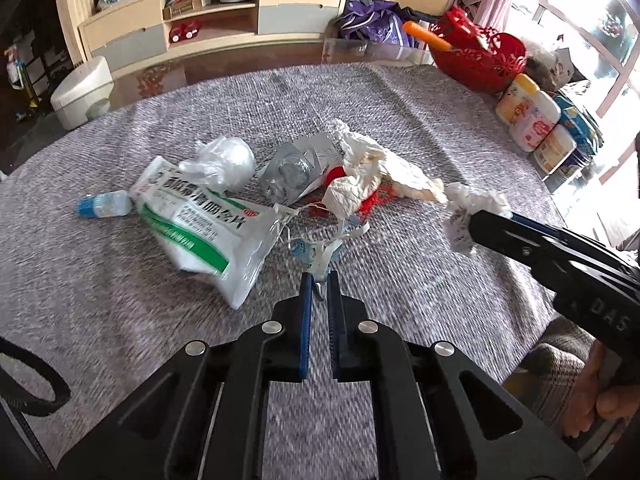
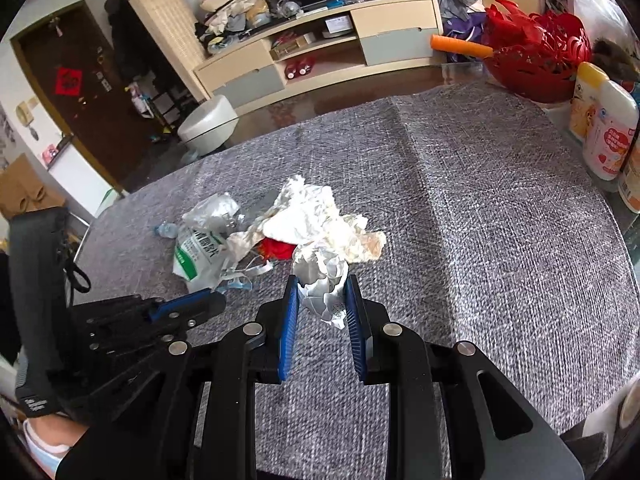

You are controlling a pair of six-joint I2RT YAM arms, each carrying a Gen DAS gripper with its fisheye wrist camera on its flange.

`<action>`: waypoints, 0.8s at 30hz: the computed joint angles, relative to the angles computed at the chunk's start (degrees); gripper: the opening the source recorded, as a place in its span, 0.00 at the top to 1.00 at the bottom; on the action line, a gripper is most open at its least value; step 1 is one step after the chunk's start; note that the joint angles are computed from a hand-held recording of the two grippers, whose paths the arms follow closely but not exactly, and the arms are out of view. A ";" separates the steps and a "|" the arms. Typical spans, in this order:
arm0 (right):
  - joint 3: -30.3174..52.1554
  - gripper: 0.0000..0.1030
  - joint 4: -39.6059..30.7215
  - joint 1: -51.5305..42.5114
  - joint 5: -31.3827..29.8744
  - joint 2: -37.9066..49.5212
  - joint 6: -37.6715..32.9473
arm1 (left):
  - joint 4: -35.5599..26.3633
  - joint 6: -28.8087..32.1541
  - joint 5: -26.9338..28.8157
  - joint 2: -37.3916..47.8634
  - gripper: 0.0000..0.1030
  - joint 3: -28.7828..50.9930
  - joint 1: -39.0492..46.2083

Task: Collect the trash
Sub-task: 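Grasp the crumpled tissue with the right tool while the left tool grasps the clear plastic clip, then lower both held items into the bin and open both tools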

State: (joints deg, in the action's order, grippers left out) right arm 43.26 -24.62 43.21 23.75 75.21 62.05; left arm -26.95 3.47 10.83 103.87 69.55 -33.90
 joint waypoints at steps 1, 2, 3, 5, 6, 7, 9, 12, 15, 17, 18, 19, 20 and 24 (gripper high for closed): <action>0.44 0.76 -0.67 1.07 0.54 -0.05 0.69 | -0.08 0.21 -0.08 -1.57 0.94 -1.04 0.17; 1.08 0.76 -1.54 2.36 1.25 0.00 1.48 | -0.22 0.43 -0.15 -3.65 0.94 -2.42 0.42; 1.76 0.76 -2.34 3.36 1.84 0.15 2.07 | -0.48 0.68 0.04 -5.70 0.94 -3.71 0.89; 3.08 0.76 -4.24 6.28 3.53 0.25 4.02 | -1.36 1.11 0.47 -10.35 0.94 -6.45 2.02; 4.43 0.76 -5.89 8.34 4.68 0.49 5.46 | -1.96 1.35 0.65 -12.85 0.94 -7.89 2.65; 5.51 0.76 -7.31 10.27 5.77 0.81 6.82 | -2.59 1.64 0.91 -14.60 0.94 -8.81 3.18; 7.97 0.76 -10.24 13.61 7.58 1.76 9.03 | -4.51 2.42 1.46 -20.41 0.94 -11.90 4.75; 12.22 0.76 -14.52 18.71 10.03 3.93 12.46 | -8.02 4.25 1.86 -28.46 0.94 -15.78 7.13; 16.51 0.76 -18.94 23.40 12.06 6.79 16.36 | -11.89 6.61 2.70 -35.26 0.94 -18.89 10.15; 19.01 0.76 -21.56 26.36 12.91 8.70 18.98 | -15.00 8.56 3.92 -39.95 0.94 -21.08 13.18; 20.54 0.76 -23.02 28.09 13.10 10.16 20.58 | -16.44 9.39 4.68 -41.96 0.94 -22.03 14.67; 21.73 0.76 -23.80 29.24 13.10 11.40 21.63 | -17.58 10.05 5.25 -43.72 0.94 -23.05 15.85; 22.62 0.76 -24.39 30.78 12.93 12.63 23.15 | -18.99 11.49 6.05 -45.99 0.94 -24.50 17.75; 23.38 0.76 -23.26 34.25 11.39 15.96 27.09 | -22.82 17.00 9.00 -52.25 0.94 -30.18 24.67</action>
